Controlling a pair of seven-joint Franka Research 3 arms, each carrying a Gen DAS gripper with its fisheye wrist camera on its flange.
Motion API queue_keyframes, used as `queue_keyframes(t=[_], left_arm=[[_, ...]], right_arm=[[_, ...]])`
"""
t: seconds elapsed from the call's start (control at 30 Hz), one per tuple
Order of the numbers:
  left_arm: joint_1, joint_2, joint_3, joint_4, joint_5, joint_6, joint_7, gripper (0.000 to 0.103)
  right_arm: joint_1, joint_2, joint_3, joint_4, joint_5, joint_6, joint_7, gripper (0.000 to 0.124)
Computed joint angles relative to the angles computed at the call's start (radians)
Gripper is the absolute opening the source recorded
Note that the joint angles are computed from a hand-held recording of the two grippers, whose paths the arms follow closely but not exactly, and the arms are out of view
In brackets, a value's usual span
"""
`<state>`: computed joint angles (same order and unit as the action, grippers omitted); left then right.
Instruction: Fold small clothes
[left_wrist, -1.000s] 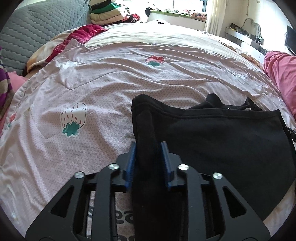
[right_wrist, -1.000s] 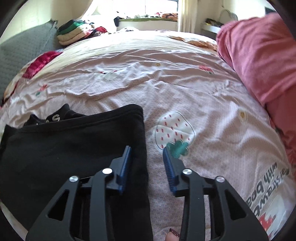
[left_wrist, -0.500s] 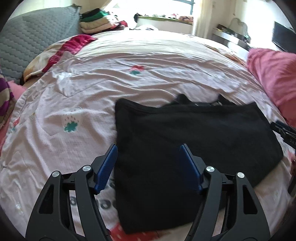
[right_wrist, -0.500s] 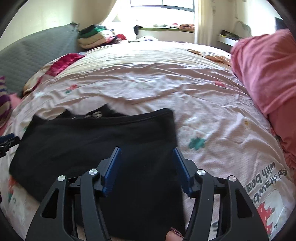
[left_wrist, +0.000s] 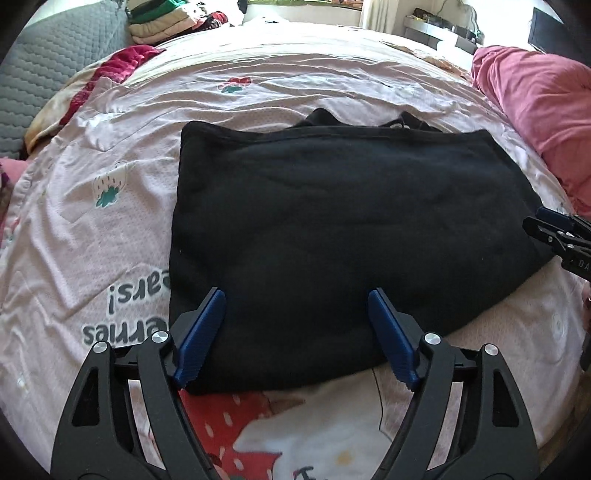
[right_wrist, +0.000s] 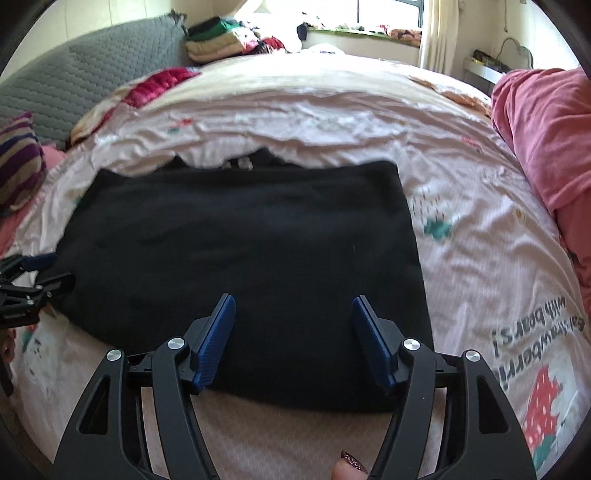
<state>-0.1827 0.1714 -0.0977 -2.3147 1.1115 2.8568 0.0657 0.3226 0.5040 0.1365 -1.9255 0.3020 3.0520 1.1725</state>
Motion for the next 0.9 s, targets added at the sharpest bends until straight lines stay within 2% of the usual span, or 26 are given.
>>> queue_keyframes(t=[0.07, 0.2, 0.53, 0.67, 0.9], left_arm=[[-0.006, -0.004, -0.001, -0.008, 0.014, -0.006, -0.016, 0.072], [-0.009, -0.007, -0.001, -0.021, 0.042, 0.000, -0.055, 0.072], [-0.005, -0.026, -0.010, -0.041, 0.090, 0.006, -0.121, 0.072], [-0.003, -0.041, -0.018, -0.053, 0.104, 0.009, -0.139, 0.072], [0.014, -0.061, -0.026, -0.073, 0.075, 0.040, -0.117, 0.074]], right_arm=[[0.013, -0.003, -0.022, -0.012, 0.001, -0.008, 0.025, 0.066], [-0.033, -0.011, 0.020, -0.041, 0.035, -0.008, 0.015, 0.067], [-0.071, -0.052, 0.065, -0.121, 0.080, 0.044, -0.017, 0.067], [-0.064, -0.067, 0.062, -0.138, 0.083, 0.051, -0.015, 0.072], [-0.174, -0.091, 0.207, -0.187, 0.130, 0.115, -0.114, 0.077]])
